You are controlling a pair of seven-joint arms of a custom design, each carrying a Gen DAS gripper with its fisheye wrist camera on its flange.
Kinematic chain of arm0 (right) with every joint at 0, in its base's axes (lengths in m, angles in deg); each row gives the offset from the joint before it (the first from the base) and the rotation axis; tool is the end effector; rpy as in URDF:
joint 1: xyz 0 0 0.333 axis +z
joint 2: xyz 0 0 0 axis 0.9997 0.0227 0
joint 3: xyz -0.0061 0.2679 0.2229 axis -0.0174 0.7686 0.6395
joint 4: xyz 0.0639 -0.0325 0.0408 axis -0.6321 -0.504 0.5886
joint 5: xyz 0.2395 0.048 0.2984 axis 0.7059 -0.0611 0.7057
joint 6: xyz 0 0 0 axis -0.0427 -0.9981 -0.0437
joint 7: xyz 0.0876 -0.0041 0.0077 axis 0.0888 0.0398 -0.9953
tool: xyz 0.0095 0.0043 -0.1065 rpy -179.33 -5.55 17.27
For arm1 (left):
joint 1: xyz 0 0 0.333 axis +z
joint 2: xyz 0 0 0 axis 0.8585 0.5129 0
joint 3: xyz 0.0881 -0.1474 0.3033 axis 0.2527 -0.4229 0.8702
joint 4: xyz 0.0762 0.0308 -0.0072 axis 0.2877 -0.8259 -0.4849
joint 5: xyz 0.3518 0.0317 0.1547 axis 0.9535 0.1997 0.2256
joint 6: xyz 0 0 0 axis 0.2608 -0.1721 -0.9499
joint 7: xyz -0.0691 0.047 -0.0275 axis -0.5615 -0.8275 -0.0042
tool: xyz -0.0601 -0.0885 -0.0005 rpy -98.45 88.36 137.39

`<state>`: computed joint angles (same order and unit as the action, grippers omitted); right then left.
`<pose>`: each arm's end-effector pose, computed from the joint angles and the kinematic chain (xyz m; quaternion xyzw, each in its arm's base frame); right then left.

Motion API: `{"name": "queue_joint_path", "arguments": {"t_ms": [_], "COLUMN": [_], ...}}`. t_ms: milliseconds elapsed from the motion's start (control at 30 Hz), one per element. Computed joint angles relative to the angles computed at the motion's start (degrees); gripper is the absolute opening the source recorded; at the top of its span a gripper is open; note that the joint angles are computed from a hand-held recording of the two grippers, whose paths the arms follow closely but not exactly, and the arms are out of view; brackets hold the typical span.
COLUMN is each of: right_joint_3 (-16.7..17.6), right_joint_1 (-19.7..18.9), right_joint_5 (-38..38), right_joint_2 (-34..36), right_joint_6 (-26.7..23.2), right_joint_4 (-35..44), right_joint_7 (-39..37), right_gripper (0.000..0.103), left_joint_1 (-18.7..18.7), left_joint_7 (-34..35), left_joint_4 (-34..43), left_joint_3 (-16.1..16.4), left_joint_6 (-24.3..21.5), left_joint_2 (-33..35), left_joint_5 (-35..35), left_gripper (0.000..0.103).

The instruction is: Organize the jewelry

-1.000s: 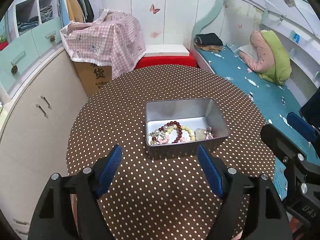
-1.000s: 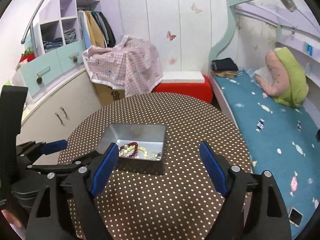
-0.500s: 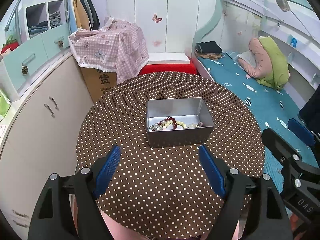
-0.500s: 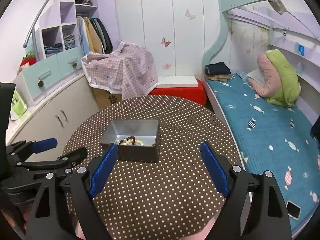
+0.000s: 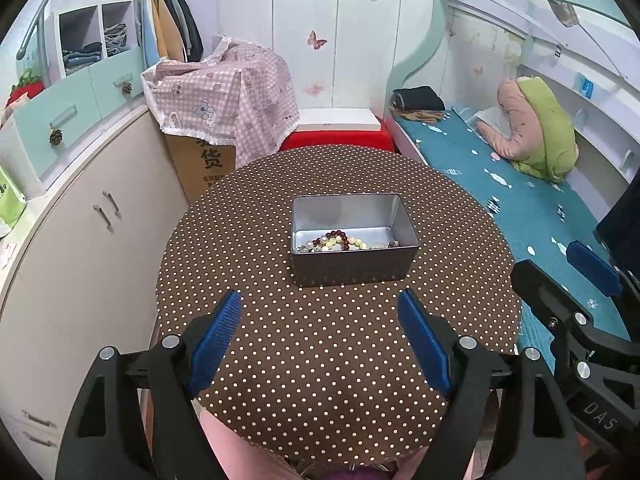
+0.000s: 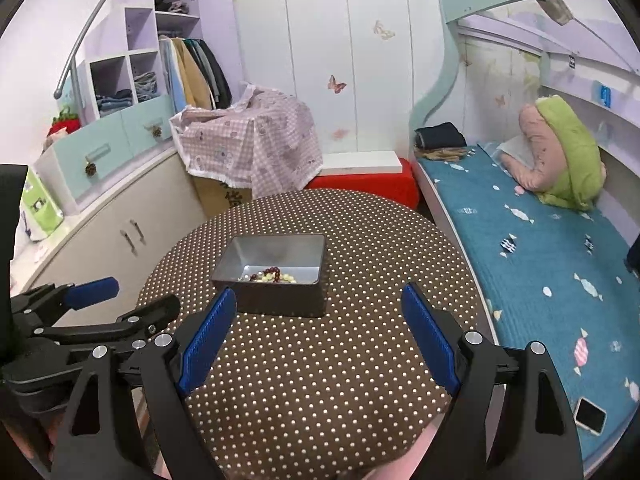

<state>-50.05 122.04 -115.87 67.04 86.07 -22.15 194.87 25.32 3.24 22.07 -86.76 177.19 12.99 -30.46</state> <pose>0.5868 0.3741 0.5758 -0.5080 0.7252 -0.3353 0.3218 0.6466 -0.4865 0.5999 -0.4855 0.7914 -0.3123 0.2010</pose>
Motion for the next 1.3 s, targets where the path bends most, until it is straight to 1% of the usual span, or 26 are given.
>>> {"name": "queue_joint_path", "arguments": {"t_ms": [133,300,567,733,1000,1200,1300], "right_joint_3": [-0.02,-0.12,-0.26,-0.44,-0.54,-0.62,-0.72], "right_joint_1": [0.05,0.29,0.54,0.71,0.61,0.25,0.14], "right_joint_5": [0.09,0.12,0.85,0.88,1.30,2.48,3.05], "right_joint_2": [0.14,0.56,1.08,1.26,1.40,1.62,1.94], "right_joint_6": [0.06,-0.34,-0.65,-0.74,-0.56,0.16,0.16], "right_joint_4": [0.20,0.84,1.55,1.77,1.88,1.71,2.12], "right_joint_7": [-0.01,-0.28,-0.84,-0.95,-1.17,-1.94,-2.50], "right_gripper": [0.082,0.082,0.082,0.082,0.082,0.082,0.082], "left_joint_1": [0.23,0.34,0.24,0.23,0.25,0.10,-0.02], "left_joint_7": [-0.13,0.27,0.28,0.05,0.10,0.48,0.35], "left_joint_4": [-1.18,-0.16,0.21,-0.63,-0.71,1.49,1.29], "left_joint_3": [-0.13,-0.28,-0.16,-0.03,-0.12,0.02,0.22], "left_joint_6": [0.46,-0.50,-0.85,-0.05,-0.14,-1.40,-1.43], "left_joint_2": [-0.75,-0.39,-0.21,-0.45,-0.44,0.98,0.91], "left_joint_5": [-0.09,-0.42,-0.47,-0.10,-0.14,-0.28,-0.19], "left_gripper": [0.078,0.078,0.078,0.078,0.078,0.078,0.078]}}
